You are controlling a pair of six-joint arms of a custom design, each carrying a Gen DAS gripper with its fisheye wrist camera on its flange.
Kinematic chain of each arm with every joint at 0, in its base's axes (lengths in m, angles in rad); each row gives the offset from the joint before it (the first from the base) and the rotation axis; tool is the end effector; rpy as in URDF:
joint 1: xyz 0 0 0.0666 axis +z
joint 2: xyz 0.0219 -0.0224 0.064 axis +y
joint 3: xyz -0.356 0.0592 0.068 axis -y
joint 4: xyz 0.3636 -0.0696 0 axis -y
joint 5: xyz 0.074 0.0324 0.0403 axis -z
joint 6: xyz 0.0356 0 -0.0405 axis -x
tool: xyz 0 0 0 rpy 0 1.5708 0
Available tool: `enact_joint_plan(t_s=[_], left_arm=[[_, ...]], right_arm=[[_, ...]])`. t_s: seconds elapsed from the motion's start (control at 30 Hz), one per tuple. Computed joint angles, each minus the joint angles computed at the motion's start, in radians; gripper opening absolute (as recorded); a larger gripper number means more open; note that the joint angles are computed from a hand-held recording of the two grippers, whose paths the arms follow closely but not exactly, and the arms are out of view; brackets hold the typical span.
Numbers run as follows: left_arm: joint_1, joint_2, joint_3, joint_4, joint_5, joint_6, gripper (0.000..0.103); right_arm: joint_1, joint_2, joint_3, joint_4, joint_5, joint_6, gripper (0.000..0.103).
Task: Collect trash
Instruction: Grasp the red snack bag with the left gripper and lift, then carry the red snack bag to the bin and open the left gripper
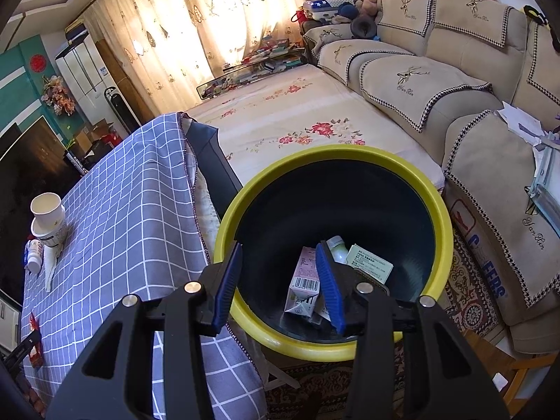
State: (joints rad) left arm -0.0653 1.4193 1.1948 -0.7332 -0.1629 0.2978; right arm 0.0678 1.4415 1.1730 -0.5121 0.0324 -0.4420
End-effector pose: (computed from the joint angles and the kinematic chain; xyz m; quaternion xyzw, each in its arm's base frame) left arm 0.4519 -0.0242 0.3225 -0.1346 0.9410 0.0220 0.3098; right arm 0.4707 0.0304 0.3187 0.1778 0.9056 0.0826 0.3762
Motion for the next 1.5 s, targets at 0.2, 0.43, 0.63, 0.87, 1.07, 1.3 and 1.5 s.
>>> enact_joint_plan(t_s=[0.2, 0.43, 0.63, 0.87, 1.07, 1.3, 1.5], left_arm=[[-0.040, -0.017, 0.007, 0.012, 0.042, -0.028, 0.048], [-0.119, -0.010, 0.072, 0.016, 0.099, -0.067, 0.048], [-0.236, 0.065, 0.211, 0.020, 0.146, -0.132, 0.048], [-0.371, 0.239, 0.445, -0.031, 0.236, -0.199, 0.048], [-0.470, 0.445, 0.722, -0.138, 0.260, -0.253, 0.048], [-0.542, 0.745, 1.120, -0.327, 0.279, -0.282, 0.051], [-0.542, 0.833, 1.210, -0.374, 0.276, -0.266, 0.069]], right_arm=[[-0.007, -0.010, -0.010, 0.006, 0.000, -0.003, 0.042], [-0.022, -0.037, -0.032, 0.016, -0.006, -0.004, 0.042], [-0.059, -0.088, -0.066, 0.021, -0.004, 0.003, 0.042], [-0.136, -0.156, -0.123, 0.027, 0.004, -0.007, 0.044], [-0.190, -0.168, -0.147, 0.030, -0.010, -0.009, 0.045], [-0.221, -0.162, -0.151, 0.025, -0.023, -0.007, 0.045], [-0.228, -0.154, -0.148, 0.019, -0.022, -0.006, 0.048]])
